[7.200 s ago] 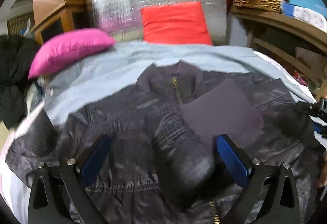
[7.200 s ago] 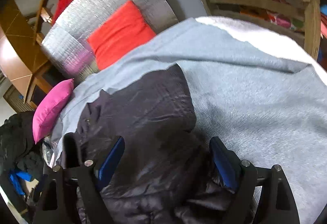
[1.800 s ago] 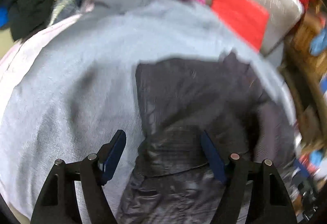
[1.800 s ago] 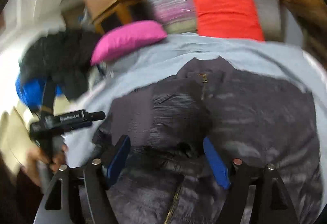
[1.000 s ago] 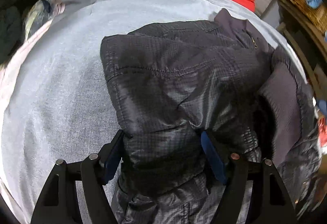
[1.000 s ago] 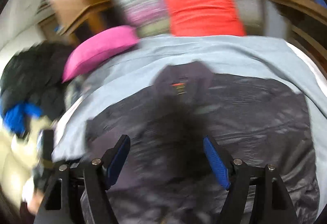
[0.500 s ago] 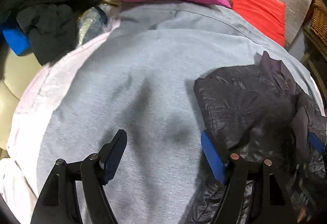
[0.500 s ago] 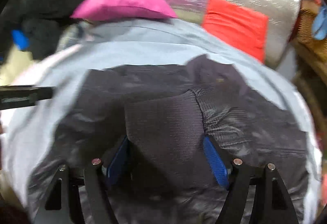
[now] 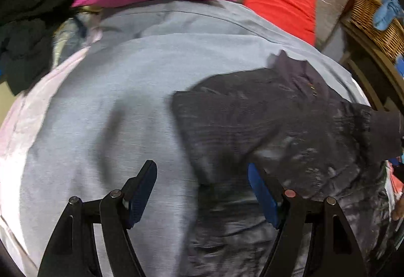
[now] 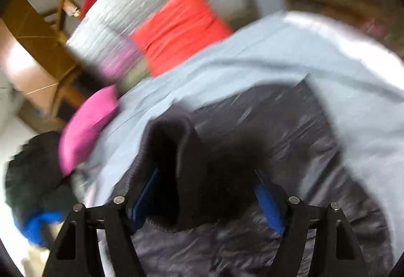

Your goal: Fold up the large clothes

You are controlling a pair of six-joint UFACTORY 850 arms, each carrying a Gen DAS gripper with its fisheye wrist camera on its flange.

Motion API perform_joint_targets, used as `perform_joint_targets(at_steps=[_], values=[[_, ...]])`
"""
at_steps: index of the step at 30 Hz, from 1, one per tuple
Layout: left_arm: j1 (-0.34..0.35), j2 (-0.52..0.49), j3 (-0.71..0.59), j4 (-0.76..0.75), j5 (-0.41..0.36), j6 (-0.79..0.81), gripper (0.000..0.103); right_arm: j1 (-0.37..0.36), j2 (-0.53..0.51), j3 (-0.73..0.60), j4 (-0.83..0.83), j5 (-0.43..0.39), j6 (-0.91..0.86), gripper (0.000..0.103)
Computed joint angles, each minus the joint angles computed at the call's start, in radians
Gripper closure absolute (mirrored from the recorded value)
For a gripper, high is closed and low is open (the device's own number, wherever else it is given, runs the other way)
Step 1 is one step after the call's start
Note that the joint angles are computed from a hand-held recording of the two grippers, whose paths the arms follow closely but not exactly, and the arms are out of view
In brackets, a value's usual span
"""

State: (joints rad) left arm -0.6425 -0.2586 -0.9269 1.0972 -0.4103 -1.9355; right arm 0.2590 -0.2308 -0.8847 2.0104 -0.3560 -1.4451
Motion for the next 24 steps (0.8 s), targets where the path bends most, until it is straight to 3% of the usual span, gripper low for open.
perform_joint_targets(at_steps=[2,5,9,15,17,21,24], values=[[-0.009,-0.022,-0.022,-0.029,-0.007,0.04,0.027,-0.036,-0.021,0.011,0.035,-0.063,-0.01,0.025],[-0.02,-0.055,-0.055,-0.077,-0.026,0.104,0.028,-0.105,-0.099,-0.004,-0.016,-0.249,0.116,0.025],[-0.018,-0.07,-0.072,-0.086,-0.029,0.114,0.028,-0.129,-0.103,0.048,0.074,-0.462,0.011,0.025],[-0.013,-0.075,-0.075,-0.086,-0.037,0.111,0.028,-0.182,-0.052,0.151,0.245,-0.584,-0.054,0.023],[-0.009,-0.076,-0.076,-0.092,-0.033,0.114,0.028,-0.176,-0.037,0.161,0.257,-0.561,-0.084,0.014],[-0.005,-0.08,-0.079,-0.094,-0.021,0.101,0.028,-0.109,-0.073,0.07,0.154,-0.281,0.002,0.014],[-0.009,-0.08,-0.077,-0.084,-0.017,0.101,0.028,-0.087,-0.067,0.064,0.143,-0.236,-0.002,0.014]])
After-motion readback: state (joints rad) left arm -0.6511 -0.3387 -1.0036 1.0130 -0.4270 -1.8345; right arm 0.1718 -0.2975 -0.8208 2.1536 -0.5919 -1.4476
